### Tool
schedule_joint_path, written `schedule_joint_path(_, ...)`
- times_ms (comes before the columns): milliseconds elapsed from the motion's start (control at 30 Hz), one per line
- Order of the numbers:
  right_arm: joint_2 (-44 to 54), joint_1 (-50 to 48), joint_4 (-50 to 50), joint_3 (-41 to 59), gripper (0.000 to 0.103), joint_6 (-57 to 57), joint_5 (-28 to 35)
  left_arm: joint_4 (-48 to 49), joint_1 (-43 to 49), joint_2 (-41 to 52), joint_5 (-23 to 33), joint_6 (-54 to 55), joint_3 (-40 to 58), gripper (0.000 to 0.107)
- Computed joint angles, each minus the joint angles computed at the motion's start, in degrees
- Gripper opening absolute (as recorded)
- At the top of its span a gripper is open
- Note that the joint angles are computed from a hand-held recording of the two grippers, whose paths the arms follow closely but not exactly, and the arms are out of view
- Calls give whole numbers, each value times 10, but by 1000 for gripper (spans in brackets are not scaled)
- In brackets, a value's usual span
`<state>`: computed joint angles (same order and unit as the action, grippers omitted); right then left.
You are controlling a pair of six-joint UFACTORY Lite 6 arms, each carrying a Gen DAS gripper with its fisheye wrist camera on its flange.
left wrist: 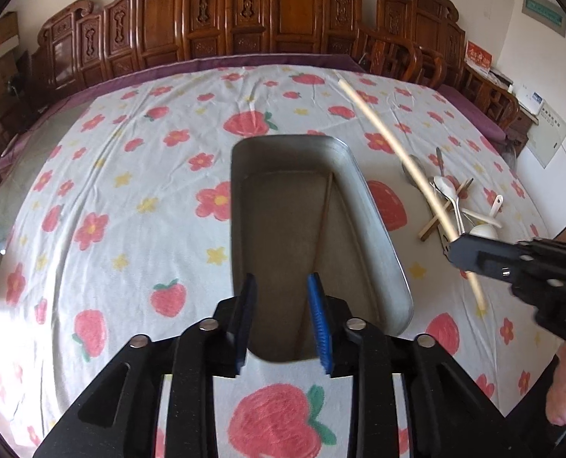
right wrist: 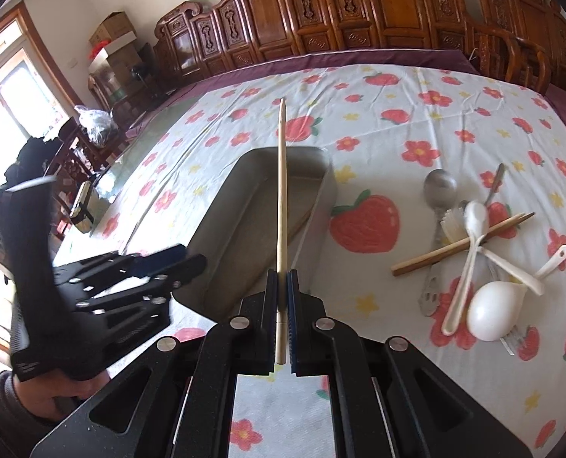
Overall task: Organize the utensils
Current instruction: 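Carry the chopstick over the metal tray and release it inside, then move the left tool back to the pile over the white plastic spoon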
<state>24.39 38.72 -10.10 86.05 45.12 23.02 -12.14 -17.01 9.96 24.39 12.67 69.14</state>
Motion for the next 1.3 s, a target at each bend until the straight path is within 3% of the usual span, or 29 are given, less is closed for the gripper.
schedule_joint_path(200,78,20,-2,81,6,12,13,-27,37,-75,-5,52,-54,33)
schedule_joint_path(300,118,21,-2,130,6,14,29,-69,60,-100,-8,98,-73,52)
schedule_joint_path(433,158,18,3,176,6,9,47,-101,77,-110,-14,133,-86,56)
schedule_joint_path(600,189,22,-12,216,8,20,59,-134,90,-118,-13,171,-93,72)
schedule_joint_path(633,194,22,-11,222,9,20,61,-132,91,-121,-16,172,-93,73)
schedule_joint_path(667,194,21,-6,222,17,16,57,-138,93,-125,-19,179,-96,76)
schedule_joint_path(700,188,21,-4,212,24,13,47,-148,96,-128,-20,189,-97,77)
schedule_joint_path(867,123,26,-45,134,24,33,17,-179,105,-133,-18,223,-104,81)
schedule_joint_path(1133,-98,43,-272,-129,24,220,6,-194,78,-159,-31,235,-133,91)
schedule_joint_path(1300,-222,18,-340,-278,24,281,17,-177,38,-190,-42,208,-160,92)
